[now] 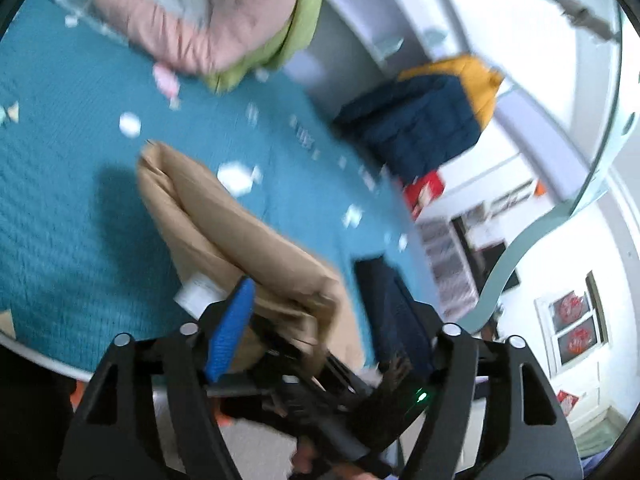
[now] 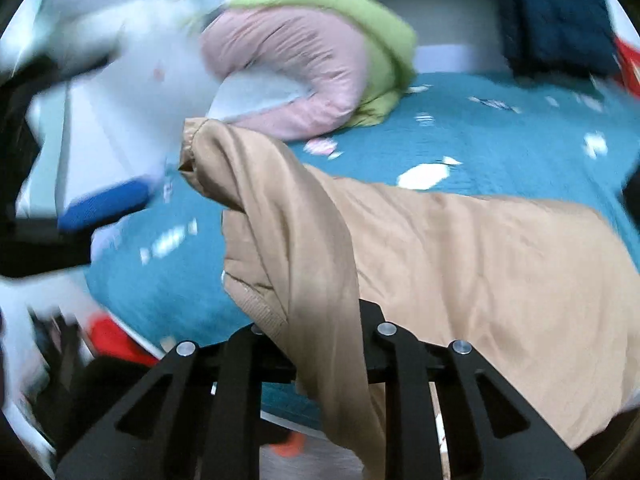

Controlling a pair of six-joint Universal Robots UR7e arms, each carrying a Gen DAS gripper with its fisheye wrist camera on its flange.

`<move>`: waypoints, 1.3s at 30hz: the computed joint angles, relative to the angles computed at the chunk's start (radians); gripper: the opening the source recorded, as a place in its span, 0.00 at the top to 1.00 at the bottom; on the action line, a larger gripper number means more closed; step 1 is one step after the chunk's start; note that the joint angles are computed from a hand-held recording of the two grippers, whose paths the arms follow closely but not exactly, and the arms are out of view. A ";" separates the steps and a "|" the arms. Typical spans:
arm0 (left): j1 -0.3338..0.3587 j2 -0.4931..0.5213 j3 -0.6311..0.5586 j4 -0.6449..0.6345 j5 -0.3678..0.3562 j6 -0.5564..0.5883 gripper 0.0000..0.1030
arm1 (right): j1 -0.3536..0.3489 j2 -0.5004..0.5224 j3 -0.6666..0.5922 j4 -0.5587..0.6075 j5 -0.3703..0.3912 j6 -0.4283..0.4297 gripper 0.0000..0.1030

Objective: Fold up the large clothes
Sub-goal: 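Grasp the folded jacket end with the right gripper and fold it over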

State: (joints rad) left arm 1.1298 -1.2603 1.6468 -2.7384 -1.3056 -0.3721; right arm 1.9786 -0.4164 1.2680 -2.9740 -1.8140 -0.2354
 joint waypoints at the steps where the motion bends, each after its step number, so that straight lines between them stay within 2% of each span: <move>1: -0.009 -0.003 0.001 -0.003 0.041 0.002 0.27 | -0.011 -0.022 0.014 -0.011 0.016 0.042 0.84; 3: -0.027 0.009 -0.026 0.085 0.171 -0.009 0.26 | -0.030 -0.059 0.040 -0.033 0.034 0.107 0.84; 5: -0.023 0.044 -0.064 0.192 0.237 -0.043 0.26 | -0.050 -0.097 0.068 -0.054 0.044 0.170 0.84; 8: -0.005 0.110 -0.110 0.262 0.199 -0.056 0.26 | -0.083 -0.155 0.123 -0.095 0.044 0.254 0.84; 12: -0.002 0.239 -0.196 0.351 0.154 -0.015 0.26 | -0.121 -0.223 0.204 -0.159 0.016 0.323 0.84; 15: 0.001 0.322 -0.259 0.384 0.117 0.021 0.26 | -0.158 -0.268 0.263 -0.190 0.015 0.408 0.83; 17: -0.009 0.381 -0.315 0.428 0.137 0.041 0.26 | -0.176 -0.286 0.288 -0.199 0.013 0.457 0.83; 18: -0.012 0.400 -0.327 0.429 0.136 0.061 0.26 | -0.187 -0.296 0.306 -0.210 0.013 0.485 0.81; 20: -0.014 0.428 -0.356 0.446 0.086 0.081 0.26 | -0.204 -0.316 0.331 -0.211 -0.006 0.534 0.77; 24: -0.024 0.492 -0.421 0.503 0.091 0.098 0.26 | -0.225 -0.353 0.361 -0.160 -0.055 0.587 0.67; 26: -0.029 0.520 -0.450 0.537 0.110 0.087 0.26 | -0.228 -0.374 0.370 -0.128 -0.069 0.585 0.63; 29: -0.032 0.548 -0.480 0.559 0.125 0.092 0.26 | -0.212 -0.400 0.374 -0.104 -0.165 0.545 0.43; 32: -0.029 0.568 -0.500 0.571 0.126 0.092 0.24 | -0.206 -0.421 0.375 -0.116 -0.227 0.474 0.35; 36: -0.039 0.603 -0.546 0.597 0.155 0.100 0.21 | -0.223 -0.427 0.333 -0.013 -0.185 0.439 0.21; 39: -0.045 0.605 -0.549 0.602 0.165 0.108 0.21 | -0.246 -0.397 0.262 0.160 -0.167 0.473 0.21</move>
State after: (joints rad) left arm 1.0847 -0.6555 1.0977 -2.1368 -1.1407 -0.2644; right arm 1.7323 -0.8132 1.5296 -2.8135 -1.9810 0.2380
